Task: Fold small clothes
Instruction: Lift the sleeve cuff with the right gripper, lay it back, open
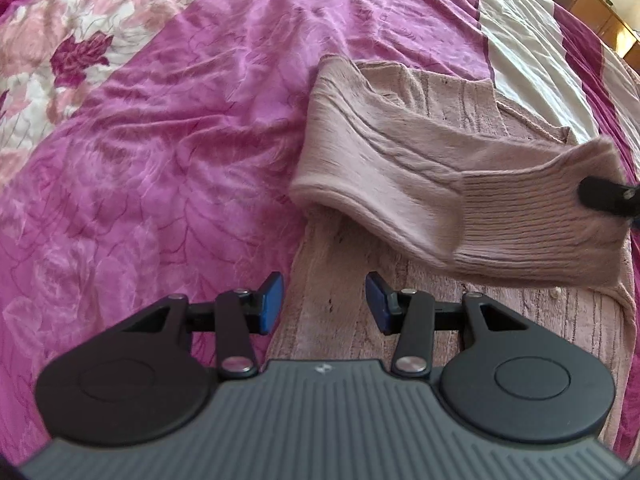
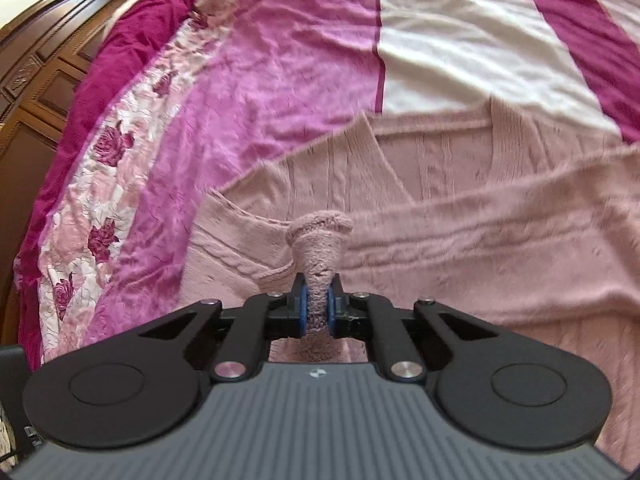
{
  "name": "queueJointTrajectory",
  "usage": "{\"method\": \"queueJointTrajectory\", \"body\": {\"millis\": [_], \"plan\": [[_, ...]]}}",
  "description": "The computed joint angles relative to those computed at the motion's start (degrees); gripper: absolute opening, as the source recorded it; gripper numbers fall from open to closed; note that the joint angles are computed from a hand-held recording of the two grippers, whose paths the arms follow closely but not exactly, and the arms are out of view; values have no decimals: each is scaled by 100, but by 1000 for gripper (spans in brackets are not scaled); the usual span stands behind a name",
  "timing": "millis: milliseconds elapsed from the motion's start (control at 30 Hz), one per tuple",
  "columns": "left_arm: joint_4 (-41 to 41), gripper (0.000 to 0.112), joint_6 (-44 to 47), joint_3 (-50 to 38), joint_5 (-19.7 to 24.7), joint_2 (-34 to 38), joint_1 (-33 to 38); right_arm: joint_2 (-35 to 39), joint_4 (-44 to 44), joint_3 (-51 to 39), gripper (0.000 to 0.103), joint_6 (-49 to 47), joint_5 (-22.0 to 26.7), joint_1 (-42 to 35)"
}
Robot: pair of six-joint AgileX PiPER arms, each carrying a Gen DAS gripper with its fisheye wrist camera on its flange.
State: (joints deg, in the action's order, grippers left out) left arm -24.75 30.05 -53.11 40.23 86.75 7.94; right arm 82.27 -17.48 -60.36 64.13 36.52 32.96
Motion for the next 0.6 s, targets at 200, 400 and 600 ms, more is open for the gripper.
{"method": "queueJointTrajectory", "body": {"millis": [200, 400, 600], "plan": [[99, 47, -20, -10, -238, 145, -117, -323, -10, -176, 10, -552, 261, -227], [333, 47, -199, -17, -434, 320, -252, -602, 10, -198, 9, -855, 577, -543], [517, 47, -297, 43, -610, 374, -373, -659, 193, 348, 9, -1038, 415, -1037]]}}
